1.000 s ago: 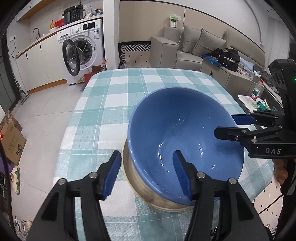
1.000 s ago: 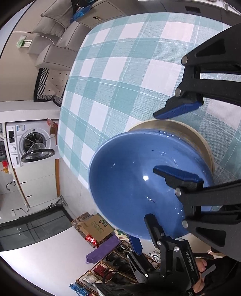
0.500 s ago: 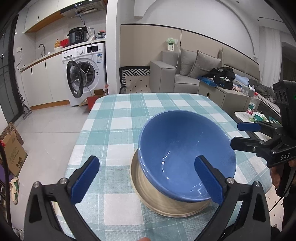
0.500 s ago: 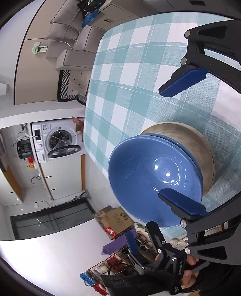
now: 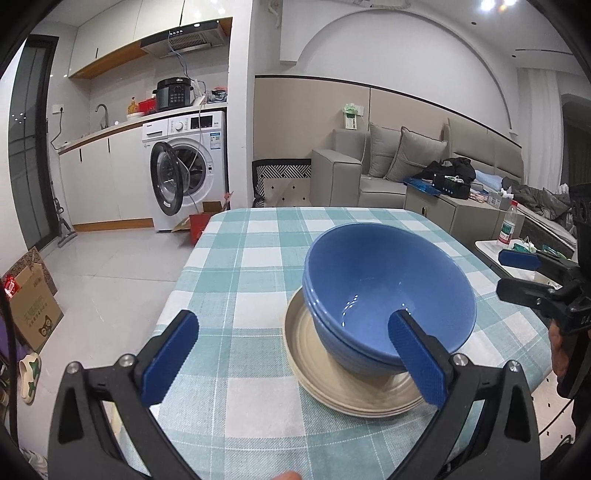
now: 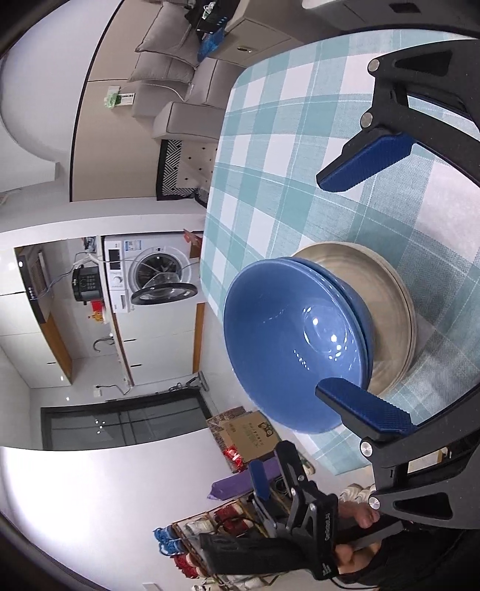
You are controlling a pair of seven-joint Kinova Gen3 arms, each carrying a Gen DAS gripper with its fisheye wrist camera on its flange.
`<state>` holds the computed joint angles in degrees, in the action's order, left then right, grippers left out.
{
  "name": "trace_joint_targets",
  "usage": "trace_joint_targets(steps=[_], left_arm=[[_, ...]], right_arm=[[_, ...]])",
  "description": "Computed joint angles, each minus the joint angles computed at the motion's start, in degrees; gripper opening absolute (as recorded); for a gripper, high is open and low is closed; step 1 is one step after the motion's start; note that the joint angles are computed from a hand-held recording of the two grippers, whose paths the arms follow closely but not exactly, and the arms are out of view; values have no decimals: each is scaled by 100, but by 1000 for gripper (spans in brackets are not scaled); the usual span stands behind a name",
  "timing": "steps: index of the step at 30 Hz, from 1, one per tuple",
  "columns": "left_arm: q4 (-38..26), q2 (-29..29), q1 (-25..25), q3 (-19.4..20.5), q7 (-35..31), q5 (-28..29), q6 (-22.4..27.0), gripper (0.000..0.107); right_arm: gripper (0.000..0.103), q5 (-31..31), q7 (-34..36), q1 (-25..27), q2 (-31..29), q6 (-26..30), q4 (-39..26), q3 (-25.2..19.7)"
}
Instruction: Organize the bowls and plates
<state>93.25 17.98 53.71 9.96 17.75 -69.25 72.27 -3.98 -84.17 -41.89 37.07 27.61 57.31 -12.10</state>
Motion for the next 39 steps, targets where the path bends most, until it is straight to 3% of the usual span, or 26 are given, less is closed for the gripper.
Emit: trace_joint_targets(steps=[9,21,27,35,39], left_arm=[[346,115,204,31,722,-336,19,103],[246,490,515,-24,1043,-478,224,103],[201,655,676,-80,1064,-546,302,103],[275,723,843,-109,1349,-704,452,103],[311,741,891,-91,1428,-750,514,103]], right_arm=[[103,100,-82,3,-353,-1060,1158,-33],[103,215,-216,108,-608,-2093,2133,-208],[103,294,-360,60,-759,-2692,2702,-169],[103,250,-530,-254,-969,-3465,3423,207],[103,194,-583,-233,-983,-3622,3629,176]])
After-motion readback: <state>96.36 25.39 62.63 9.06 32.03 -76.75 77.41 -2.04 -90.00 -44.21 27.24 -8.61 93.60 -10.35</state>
